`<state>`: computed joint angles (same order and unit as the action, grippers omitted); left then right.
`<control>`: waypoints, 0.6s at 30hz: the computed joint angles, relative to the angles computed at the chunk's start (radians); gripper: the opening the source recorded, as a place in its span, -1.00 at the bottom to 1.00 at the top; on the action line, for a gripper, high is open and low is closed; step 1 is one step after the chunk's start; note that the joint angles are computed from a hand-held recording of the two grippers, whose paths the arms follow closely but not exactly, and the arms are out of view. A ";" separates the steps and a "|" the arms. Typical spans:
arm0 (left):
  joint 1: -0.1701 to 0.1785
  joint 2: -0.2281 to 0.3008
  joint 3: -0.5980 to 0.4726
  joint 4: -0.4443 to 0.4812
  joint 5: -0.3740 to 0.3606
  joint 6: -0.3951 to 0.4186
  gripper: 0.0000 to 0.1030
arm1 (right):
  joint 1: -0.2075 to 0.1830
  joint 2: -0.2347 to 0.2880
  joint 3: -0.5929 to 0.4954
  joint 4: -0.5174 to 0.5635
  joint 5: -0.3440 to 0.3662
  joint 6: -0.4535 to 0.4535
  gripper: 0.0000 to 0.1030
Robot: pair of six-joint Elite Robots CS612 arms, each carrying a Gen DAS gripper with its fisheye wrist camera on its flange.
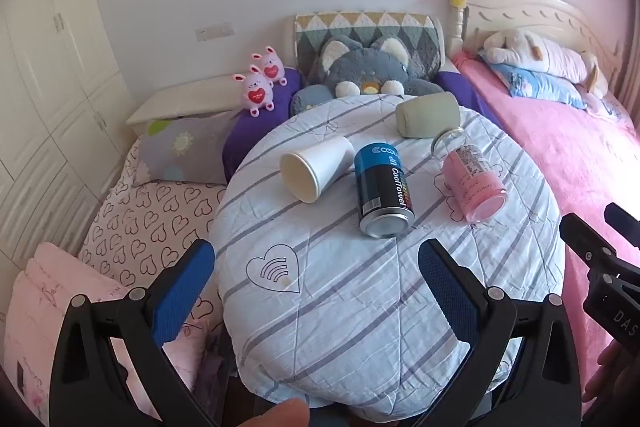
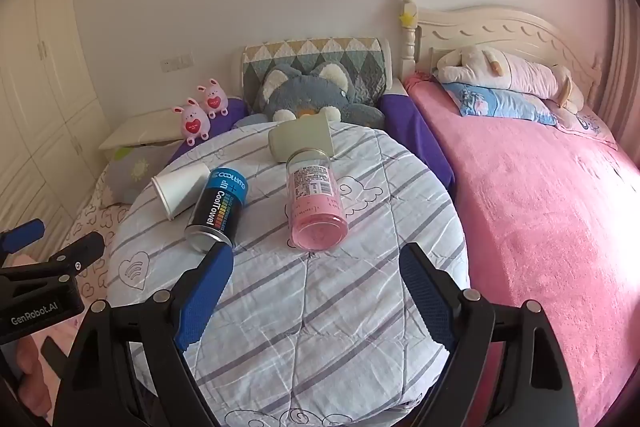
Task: Flip cup upright
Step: 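Move the left tool toward the pale green cup lying on its side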
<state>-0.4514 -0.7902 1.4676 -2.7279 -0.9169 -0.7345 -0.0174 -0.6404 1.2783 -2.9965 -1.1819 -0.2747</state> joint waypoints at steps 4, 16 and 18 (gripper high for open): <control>0.003 0.002 -0.001 -0.004 -0.005 0.010 1.00 | -0.001 -0.002 0.004 -0.002 0.006 0.001 0.66; -0.003 -0.003 0.005 -0.006 0.023 0.005 1.00 | 0.001 -0.005 0.004 -0.006 -0.005 -0.005 0.66; -0.002 -0.007 0.006 -0.002 0.023 0.005 1.00 | 0.000 -0.007 0.004 -0.003 -0.001 -0.006 0.66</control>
<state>-0.4535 -0.7972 1.4734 -2.7303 -0.8940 -0.7297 -0.0169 -0.6471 1.2823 -2.9991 -1.1830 -0.2807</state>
